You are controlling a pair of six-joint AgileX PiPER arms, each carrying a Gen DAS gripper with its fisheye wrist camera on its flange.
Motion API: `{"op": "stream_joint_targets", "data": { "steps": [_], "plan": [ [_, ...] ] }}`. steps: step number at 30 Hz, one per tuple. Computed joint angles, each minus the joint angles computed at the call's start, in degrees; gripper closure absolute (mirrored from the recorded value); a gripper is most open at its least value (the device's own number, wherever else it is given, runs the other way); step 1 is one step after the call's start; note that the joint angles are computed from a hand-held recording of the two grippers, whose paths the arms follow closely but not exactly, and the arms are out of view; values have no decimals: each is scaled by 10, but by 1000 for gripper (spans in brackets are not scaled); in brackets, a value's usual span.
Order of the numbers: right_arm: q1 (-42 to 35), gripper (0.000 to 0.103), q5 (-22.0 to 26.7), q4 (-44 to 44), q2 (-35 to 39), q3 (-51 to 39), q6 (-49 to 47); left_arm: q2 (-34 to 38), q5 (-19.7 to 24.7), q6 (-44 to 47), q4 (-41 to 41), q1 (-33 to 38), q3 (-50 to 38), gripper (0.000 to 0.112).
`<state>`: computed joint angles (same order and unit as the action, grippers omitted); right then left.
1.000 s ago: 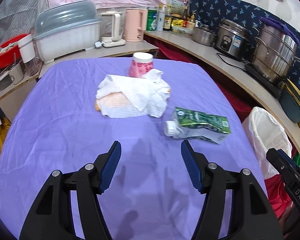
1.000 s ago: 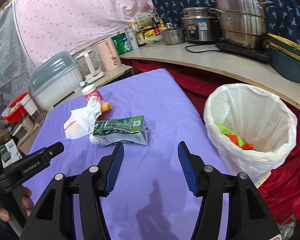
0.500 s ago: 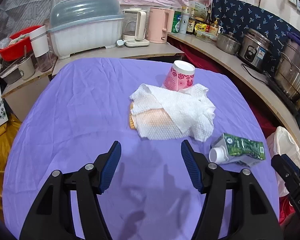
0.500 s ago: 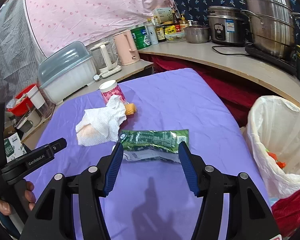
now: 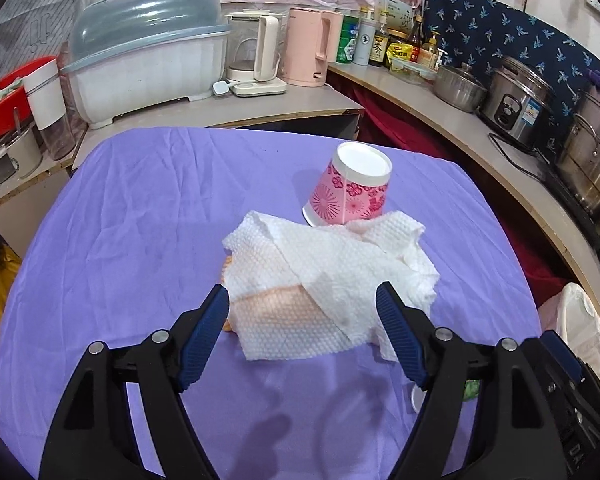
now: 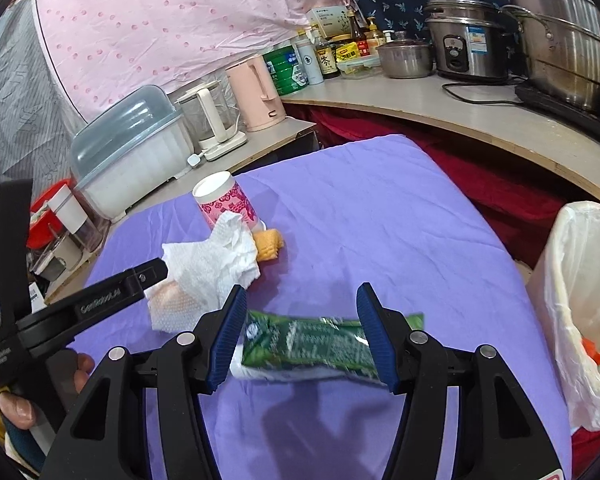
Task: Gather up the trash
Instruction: 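Close the right tool on the crumpled white tissue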
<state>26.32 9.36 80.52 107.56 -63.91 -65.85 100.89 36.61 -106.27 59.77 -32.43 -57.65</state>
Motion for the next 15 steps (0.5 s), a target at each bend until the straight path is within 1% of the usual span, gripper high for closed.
{"op": "stream_joint_targets", "data": {
  "steps": [2,4,8,10,15],
  "plan": [
    [8,47,-1,-65,21,-31,62,-5,3,-10,9,2,9,40],
    [18,47,2,-159,46,-71,152,-8,11,-19,19,6,21,40],
    [33,47,25,-293,97,-145,286,-21,-10,-33,32,34,49,40],
    [39,47,38,-314,117,-173,311,-23,-15,-39,38,43,57,40],
    [58,47,64,-416,170,-246,411,-25,-28,-57,50,58,76,40]
  ]
}}
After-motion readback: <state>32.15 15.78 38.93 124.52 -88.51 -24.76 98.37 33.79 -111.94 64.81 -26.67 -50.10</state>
